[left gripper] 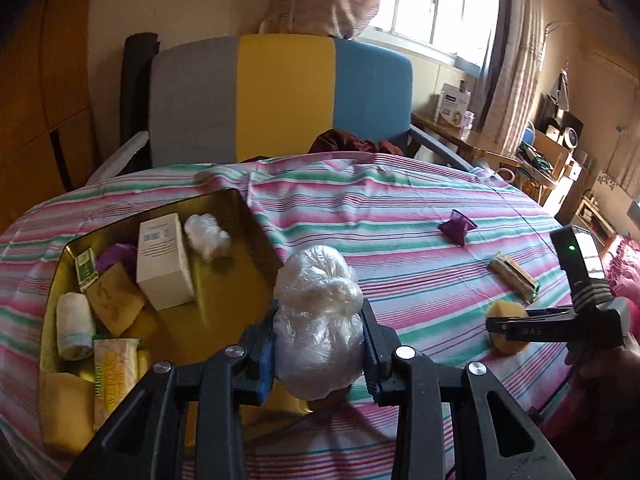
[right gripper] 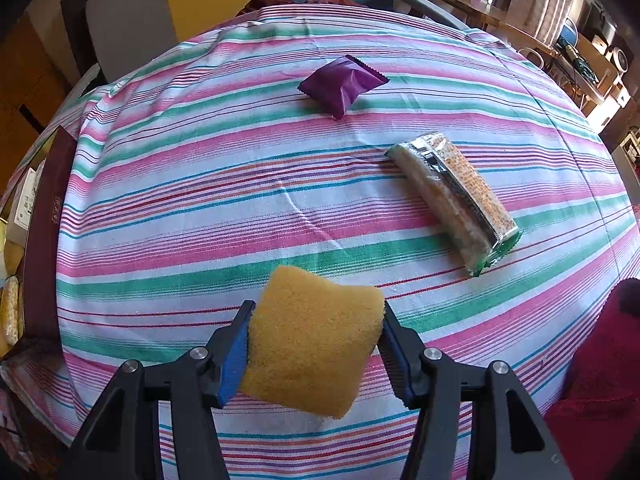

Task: Organize objects
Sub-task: 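Carry the plastic bundle into the tray and release with left gripper while right holds the sponge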

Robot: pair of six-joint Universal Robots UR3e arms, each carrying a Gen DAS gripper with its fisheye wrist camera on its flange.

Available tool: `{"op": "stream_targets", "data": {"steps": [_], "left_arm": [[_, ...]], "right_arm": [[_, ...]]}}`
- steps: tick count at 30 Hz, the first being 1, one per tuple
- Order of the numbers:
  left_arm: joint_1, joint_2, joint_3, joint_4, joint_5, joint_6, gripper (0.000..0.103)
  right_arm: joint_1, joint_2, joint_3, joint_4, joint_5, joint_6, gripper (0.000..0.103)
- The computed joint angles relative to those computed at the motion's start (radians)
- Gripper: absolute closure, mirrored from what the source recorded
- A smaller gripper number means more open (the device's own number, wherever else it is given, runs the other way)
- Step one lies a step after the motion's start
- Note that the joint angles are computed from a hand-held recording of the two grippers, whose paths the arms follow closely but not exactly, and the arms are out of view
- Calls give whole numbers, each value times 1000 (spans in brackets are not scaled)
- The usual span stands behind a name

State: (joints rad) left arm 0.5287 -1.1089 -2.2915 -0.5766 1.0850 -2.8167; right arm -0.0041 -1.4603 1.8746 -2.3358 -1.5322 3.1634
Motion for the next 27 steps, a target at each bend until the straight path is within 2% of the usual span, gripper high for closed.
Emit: {"op": "stream_targets", "data": {"steps": [4,6,9,13,18,27], "left_arm": [[153,18,-17,-68,-48,50,68],[235,5,-7,-144,-82,81,68],[306,-24,-10,-190,-82,108,68],[323,-78,-30,-174,-40,121,67],[315,-118,-52,-144,24,95,49],[367,41,-128,-148,11,160,42]], "right_arm": [[-1,-3,2,0,-3,-5,44],[-4,-8,7,0,-3,-11,44],[-4,-8,7,0,-3,-11,44],[-6,-5,6,-1,-2,-13,44],[-8,-3,5,-2,-1,-15,44],[-21,-8,11,-16,15,-15,45]]}}
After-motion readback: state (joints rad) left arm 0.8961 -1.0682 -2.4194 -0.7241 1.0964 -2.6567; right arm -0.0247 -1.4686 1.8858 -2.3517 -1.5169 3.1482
